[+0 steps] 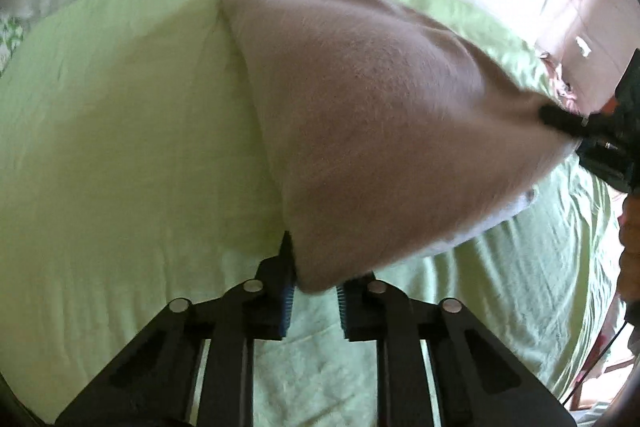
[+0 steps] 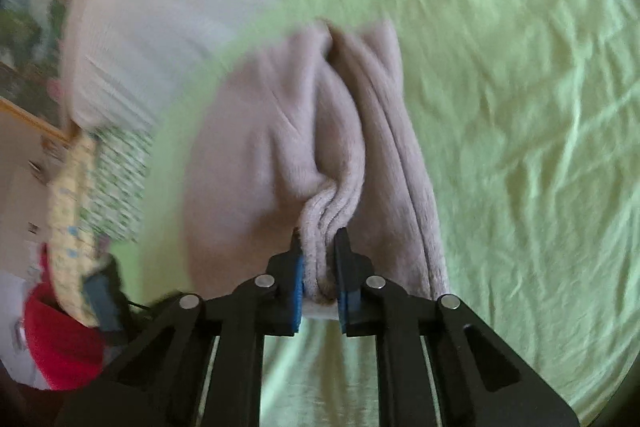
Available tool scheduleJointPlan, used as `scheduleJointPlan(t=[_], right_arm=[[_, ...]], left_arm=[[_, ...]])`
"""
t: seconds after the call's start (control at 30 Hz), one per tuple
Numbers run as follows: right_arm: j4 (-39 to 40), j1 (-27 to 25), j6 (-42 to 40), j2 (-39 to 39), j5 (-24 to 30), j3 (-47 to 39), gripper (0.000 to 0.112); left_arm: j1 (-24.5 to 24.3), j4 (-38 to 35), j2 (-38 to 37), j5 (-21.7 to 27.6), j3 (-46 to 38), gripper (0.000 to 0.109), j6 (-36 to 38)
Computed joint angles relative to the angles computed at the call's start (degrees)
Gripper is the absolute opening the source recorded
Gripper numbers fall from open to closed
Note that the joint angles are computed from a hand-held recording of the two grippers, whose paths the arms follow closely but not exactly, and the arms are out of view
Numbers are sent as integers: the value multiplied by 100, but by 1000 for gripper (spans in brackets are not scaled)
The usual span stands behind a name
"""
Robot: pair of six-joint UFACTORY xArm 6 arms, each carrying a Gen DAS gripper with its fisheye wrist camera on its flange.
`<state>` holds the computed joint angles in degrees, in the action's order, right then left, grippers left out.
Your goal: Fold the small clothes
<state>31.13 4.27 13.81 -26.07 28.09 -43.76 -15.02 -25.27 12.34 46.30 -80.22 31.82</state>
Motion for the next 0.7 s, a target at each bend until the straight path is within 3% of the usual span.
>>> scheduleJointPlan(t=[0.2,0.37,0.57,0.7], right_arm=[[-588,-297,420,-367,436,408,13],[-902,-164,787,-233,331,655,12],[-1403,-66,972,-29,816,207,17],[-1686,-57,1237,-148,870,64,34]], left_arm=[[-139,244,17,-127,180,14,85],[-98,321,122,-63,167,15,178],[49,147,89,461,-37,19,332],[371,-296,-224,831,-21,42,724]])
